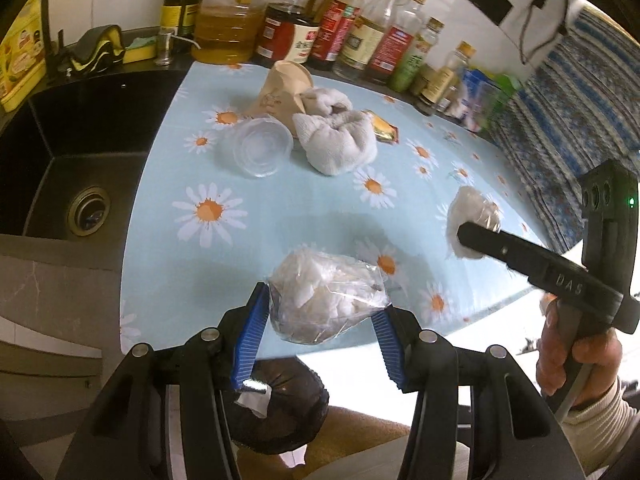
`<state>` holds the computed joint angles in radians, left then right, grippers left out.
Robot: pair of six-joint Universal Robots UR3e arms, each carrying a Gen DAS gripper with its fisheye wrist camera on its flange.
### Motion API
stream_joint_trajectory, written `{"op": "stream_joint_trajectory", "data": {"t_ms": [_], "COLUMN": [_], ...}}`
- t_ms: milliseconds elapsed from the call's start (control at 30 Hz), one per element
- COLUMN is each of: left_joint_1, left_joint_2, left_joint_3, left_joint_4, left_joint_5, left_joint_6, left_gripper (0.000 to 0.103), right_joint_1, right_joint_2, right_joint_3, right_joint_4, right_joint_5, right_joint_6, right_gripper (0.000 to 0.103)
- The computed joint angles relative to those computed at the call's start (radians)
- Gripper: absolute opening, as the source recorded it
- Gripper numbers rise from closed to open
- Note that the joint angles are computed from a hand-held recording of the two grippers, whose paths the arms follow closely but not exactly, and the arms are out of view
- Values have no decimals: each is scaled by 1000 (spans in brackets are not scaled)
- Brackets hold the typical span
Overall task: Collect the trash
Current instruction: 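Carry both plastic bags down over the black trash bin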
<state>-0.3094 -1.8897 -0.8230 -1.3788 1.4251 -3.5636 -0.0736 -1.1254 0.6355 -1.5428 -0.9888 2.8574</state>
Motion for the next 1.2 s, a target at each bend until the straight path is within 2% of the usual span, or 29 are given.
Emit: {"op": "stream_joint_trajectory", "data": {"t_ms": [200,600,900,1200], "left_joint_1": [31,65,69,76], "left_joint_2": [136,356,469,490], "left_joint_3": [-202,-512,-712,-869], "left_joint_4": [56,88,88,112], "left_joint_5": [-73,-152,-177,-184], "left_joint_6": [69,142,161,161], "left_gripper": [49,49,49,49], "right_joint_1": [43,123,170,173], "right_joint_2": [-209,-467,-568,-563], "right_joint_3": [339,732,970,1086], "right_joint_4": [-149,-275,-328,-345], "right_joint_5": [-41,-115,-150,-170], "right_joint_6": [78,196,239,261], "right_gripper": [49,50,50,50]}}
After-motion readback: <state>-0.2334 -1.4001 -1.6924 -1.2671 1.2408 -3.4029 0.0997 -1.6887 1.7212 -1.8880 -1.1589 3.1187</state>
